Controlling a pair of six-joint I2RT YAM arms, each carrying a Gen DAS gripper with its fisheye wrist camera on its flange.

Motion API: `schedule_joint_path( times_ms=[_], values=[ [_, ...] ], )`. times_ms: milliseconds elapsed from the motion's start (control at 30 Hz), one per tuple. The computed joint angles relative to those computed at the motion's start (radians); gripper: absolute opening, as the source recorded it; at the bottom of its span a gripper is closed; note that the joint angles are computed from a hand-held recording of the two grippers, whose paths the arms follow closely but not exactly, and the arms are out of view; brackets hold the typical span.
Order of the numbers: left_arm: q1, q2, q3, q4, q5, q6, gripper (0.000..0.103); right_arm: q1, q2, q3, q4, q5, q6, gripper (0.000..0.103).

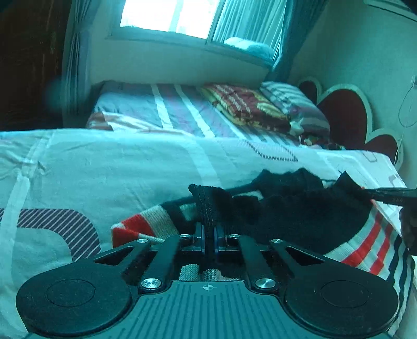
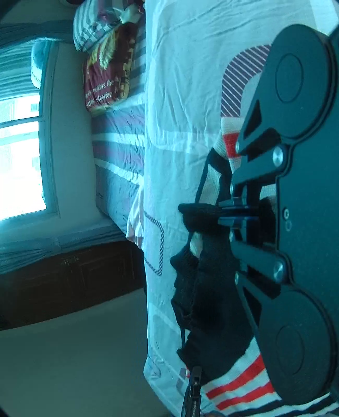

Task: Fold small clothes
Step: 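Lower the hem onto the sweater and open both tools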

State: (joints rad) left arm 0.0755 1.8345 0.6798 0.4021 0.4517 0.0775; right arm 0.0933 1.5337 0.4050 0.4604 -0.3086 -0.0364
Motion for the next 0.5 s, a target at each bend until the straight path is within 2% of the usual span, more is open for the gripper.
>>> schedule_joint_path(
  times_ms=[67, 133, 267, 400, 500],
  values=[
    [-0.001, -0.027, -0.060, 0.103, 0.000, -0.013, 0.006, -0.011, -0.036, -0.037, 0.045, -0.012, 0.018, 0.006],
    [0.011, -0.052, -0.099, 0.162, 0.003, -0.031, 0.006, -0.026, -0.072, -0.056, 0.066, -0.032, 0.042, 0.006],
    [0.026, -0.045, -0.079, 0.140, -0.029, -0.050, 0.006, -0.032, -0.072, -0.047, 0.068, -0.006, 0.058, 0.005],
    [0.013, 0.023, -0.044, 0.126, -0.090, -0.055, 0.006, -0.031, 0.038, -0.002, 0.050, 0.072, 0.078, 0.005],
    [-0.011, 0.072, -0.054, 0.184, -0.136, -0.056, 0.006, -0.028, 0.095, -0.019, 0.119, 0.086, 0.096, 0.005]
  ],
)
